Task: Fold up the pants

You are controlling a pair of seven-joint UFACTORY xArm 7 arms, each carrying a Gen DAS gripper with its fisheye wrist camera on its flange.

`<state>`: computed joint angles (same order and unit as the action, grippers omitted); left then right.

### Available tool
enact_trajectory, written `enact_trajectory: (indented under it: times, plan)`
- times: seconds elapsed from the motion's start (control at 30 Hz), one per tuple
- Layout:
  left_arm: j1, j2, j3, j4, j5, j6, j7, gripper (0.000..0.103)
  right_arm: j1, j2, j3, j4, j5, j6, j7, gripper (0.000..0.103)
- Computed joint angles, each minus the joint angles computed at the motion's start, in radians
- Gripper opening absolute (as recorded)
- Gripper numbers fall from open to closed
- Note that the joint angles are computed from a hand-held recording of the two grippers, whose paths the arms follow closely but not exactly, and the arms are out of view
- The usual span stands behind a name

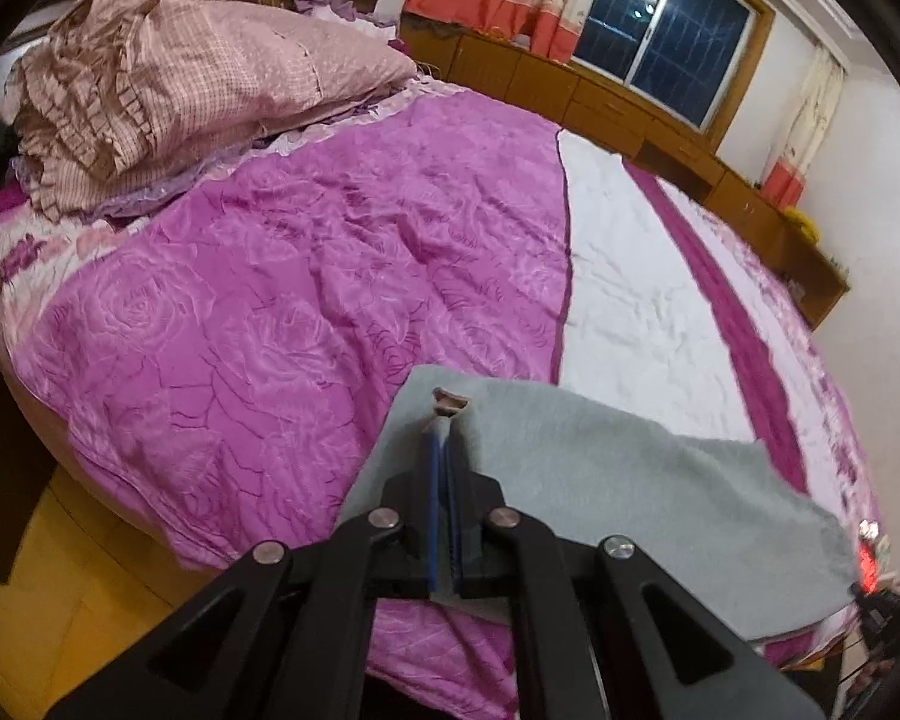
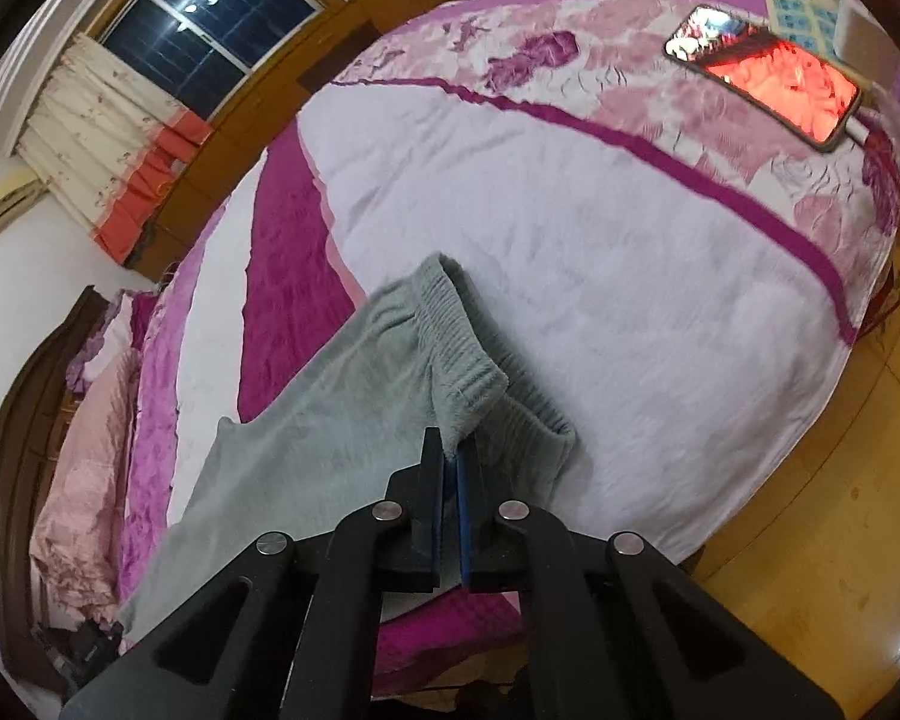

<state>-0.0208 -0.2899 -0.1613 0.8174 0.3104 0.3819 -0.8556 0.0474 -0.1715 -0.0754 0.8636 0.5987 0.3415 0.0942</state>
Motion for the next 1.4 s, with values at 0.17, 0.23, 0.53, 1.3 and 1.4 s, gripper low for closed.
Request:
enact_trajectory:
  times: [0.17, 0.23, 0.53, 1.3, 1.4]
  plan:
    - [-0.02, 0.015, 0.032, -0.037, -0.059, 0.027, 0.037, 0.003, -0.008, 0.018, -0.004, -0.016, 0.004, 0.022, -0.001, 0.0]
    - [-0.033, 0.022, 0.056, -0.062, -0.114, 0.039, 0.059, 0.003, -0.014, 0.033, -0.005, -0.018, 0.018, 0.032, 0.001, 0.0]
    - [-0.042, 0.004, 0.067, -0.082, -0.191, 0.069, 0.143, 0.003, -0.062, 0.05, 0.044, -0.006, -0.211, 0.063, 0.143, 0.0]
    - [-0.077, 0.4, 0.113, 0.365, -0.396, 0.136, 0.519, 0.006, -0.018, 0.108, 0.085, 0.112, -0.477, 0.161, 0.191, 0.012]
    - [-0.083, 0.394, 0.111, 0.353, -0.376, 0.127, 0.516, 0.006, -0.017, 0.131, 0.088, 0.106, -0.485, 0.144, 0.189, 0.012]
